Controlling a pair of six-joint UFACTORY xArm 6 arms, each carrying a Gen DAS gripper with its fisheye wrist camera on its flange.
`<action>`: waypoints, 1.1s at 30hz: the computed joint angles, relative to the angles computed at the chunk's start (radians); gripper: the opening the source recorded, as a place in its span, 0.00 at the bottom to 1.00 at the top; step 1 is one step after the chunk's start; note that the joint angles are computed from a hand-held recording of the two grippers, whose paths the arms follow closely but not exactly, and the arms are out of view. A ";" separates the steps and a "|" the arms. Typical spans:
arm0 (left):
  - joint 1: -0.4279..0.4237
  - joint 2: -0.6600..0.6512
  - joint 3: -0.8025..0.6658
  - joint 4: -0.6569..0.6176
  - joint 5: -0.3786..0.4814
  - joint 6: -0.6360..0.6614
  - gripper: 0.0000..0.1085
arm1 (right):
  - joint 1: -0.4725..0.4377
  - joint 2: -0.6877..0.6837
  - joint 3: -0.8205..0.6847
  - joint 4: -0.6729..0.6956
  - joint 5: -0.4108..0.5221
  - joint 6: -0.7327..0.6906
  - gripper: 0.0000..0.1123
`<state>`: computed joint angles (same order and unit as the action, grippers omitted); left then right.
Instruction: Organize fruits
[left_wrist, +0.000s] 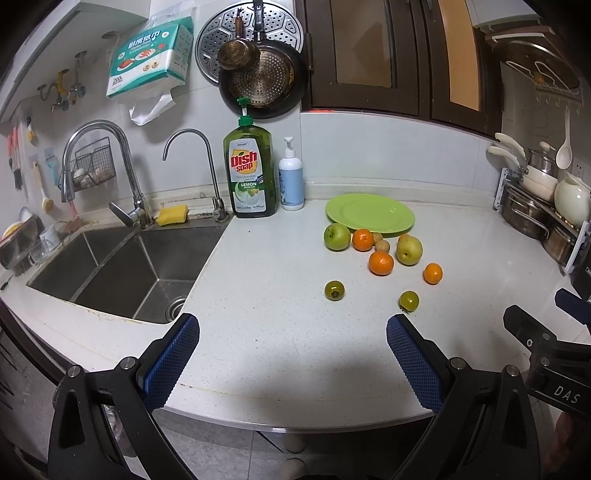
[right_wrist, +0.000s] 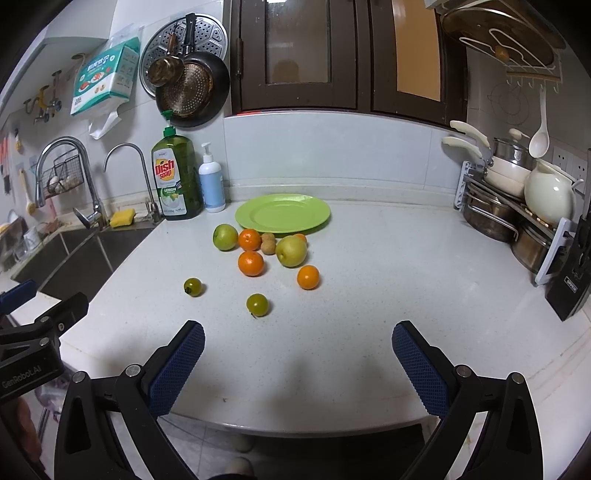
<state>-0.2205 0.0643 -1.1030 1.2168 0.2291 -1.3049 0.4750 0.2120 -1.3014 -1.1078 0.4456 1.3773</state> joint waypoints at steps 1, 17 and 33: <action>0.000 0.000 0.000 0.012 0.000 -0.011 0.95 | -0.001 0.001 0.000 0.000 -0.001 0.001 0.91; 0.000 0.001 -0.003 0.031 -0.004 -0.028 0.95 | -0.004 0.001 0.000 0.003 -0.005 -0.004 0.91; -0.002 0.004 -0.006 0.020 -0.005 -0.014 0.95 | -0.006 0.005 -0.005 0.012 -0.006 -0.012 0.91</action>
<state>-0.2229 0.0678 -1.1085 1.2371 0.2240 -1.3191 0.4694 0.2174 -1.3069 -1.0954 0.4400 1.3656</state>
